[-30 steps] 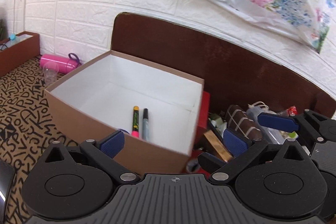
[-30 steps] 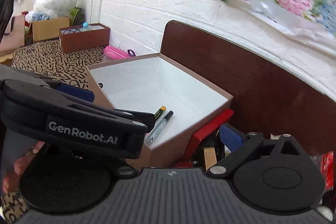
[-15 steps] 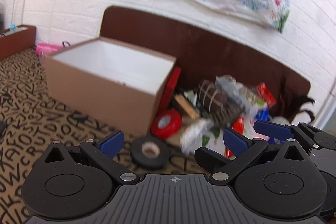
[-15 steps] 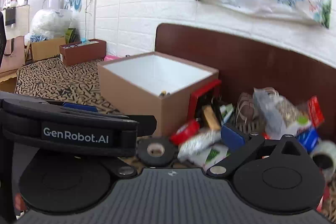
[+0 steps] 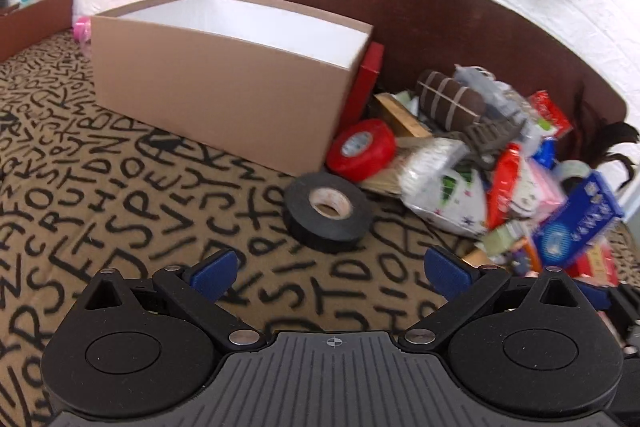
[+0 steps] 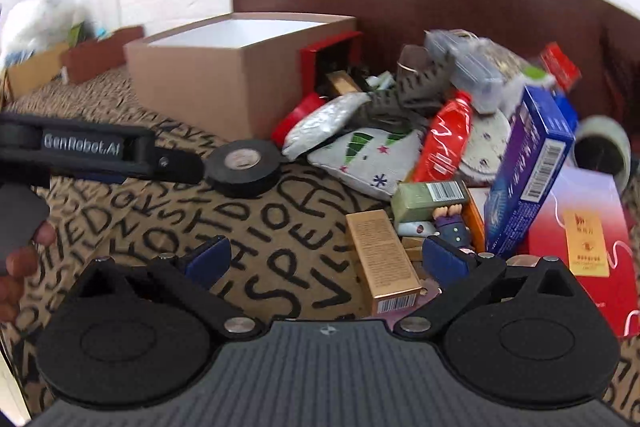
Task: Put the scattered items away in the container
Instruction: 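Grasp the black tape roll with the left gripper while the right reaches into the pile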
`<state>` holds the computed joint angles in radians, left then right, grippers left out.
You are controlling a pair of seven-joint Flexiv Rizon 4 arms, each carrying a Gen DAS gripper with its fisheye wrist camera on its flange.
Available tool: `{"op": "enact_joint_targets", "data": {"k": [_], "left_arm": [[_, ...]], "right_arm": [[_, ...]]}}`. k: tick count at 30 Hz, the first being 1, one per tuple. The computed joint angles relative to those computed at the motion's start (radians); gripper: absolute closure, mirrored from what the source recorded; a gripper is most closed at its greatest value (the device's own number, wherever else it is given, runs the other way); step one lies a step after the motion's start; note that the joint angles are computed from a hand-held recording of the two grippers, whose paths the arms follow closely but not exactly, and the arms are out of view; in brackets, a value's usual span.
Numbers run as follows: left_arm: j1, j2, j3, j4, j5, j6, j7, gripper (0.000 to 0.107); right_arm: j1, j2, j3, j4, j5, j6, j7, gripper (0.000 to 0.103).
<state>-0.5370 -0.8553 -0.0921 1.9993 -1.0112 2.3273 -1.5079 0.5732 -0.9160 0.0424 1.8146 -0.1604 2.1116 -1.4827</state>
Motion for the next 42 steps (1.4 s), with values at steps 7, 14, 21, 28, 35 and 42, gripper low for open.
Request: {"op": "enact_joint_targets", "data": {"k": [7, 14, 21, 28, 35, 42], "left_arm": [[0.067, -0.005, 0.012, -0.016, 0.061, -0.087, -0.018, 0.019], [0.162, -0.008, 0.034, -0.03, 0.236, -0.181, -0.098, 0.041], [0.299, -0.036, -0.006, -0.069, 0.491, -0.236, -0.215, 0.056], [0.333, -0.044, 0.014, -0.095, 0.609, -0.283, -0.255, 0.075], [0.408, -0.059, -0.027, -0.113, 0.71, -0.292, -0.284, 0.074], [0.341, -0.035, 0.032, -0.104, 0.687, -0.326, -0.274, 0.07]], "right_arm": [[-0.038, -0.045, 0.049, -0.101, -0.081, -0.078, 0.049, 0.018], [-0.245, -0.145, 0.326, -0.272, -0.273, -0.322, 0.202, 0.037], [-0.259, -0.205, 0.399, -0.386, -0.268, -0.428, 0.208, 0.05], [-0.271, -0.259, 0.48, -0.485, -0.21, -0.514, 0.148, 0.061], [-0.277, -0.316, 0.567, -0.59, -0.134, -0.591, 0.068, 0.069], [-0.285, -0.3, 0.588, -0.598, -0.034, -0.65, 0.023, 0.071]]}}
